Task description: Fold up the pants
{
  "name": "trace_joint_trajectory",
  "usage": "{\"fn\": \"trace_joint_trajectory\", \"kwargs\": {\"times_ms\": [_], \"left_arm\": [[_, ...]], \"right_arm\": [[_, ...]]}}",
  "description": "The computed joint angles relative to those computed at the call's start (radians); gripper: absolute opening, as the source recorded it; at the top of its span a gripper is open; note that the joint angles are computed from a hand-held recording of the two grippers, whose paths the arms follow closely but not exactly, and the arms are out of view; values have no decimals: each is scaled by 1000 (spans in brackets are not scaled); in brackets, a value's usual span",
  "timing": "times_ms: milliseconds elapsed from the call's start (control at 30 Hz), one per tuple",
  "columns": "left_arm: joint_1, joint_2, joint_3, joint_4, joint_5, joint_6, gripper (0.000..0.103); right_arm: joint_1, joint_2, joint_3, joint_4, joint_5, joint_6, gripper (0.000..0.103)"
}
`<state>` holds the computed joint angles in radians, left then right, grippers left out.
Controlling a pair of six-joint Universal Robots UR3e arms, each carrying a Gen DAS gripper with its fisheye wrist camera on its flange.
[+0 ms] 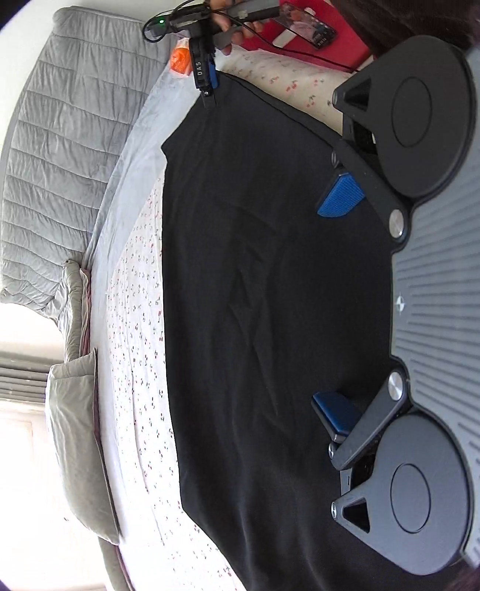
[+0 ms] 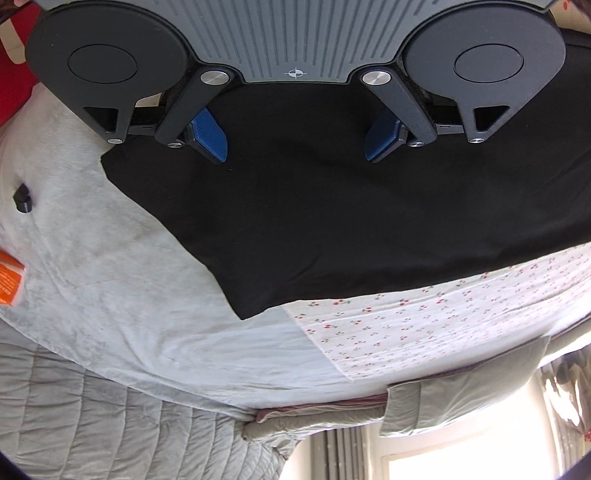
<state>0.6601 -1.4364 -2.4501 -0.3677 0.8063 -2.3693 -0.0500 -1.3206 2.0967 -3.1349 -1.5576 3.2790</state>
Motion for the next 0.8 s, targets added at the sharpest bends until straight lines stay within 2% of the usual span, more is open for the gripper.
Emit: {"fn": "trace_joint_trajectory", "kwargs": {"times_ms": [267, 367, 500, 633, 800], "left_arm": [[-58, -23, 18, 63, 11, -124, 103], [-60, -30, 23, 55, 9, -127, 103], [-74, -47, 39, 62, 15, -151, 103], [-88, -72, 61, 66, 21, -185, 103], [-102, -99, 94, 43, 21, -238, 103]], "right_arm": [[-295, -232, 189, 63, 312, 120, 82], [-366, -257, 219, 105, 367, 151, 75], [-421, -268, 237, 148, 402, 192, 59], [-436, -247, 255, 99, 432, 216, 58], [-358, -140, 211, 2, 321, 281, 50]]}}
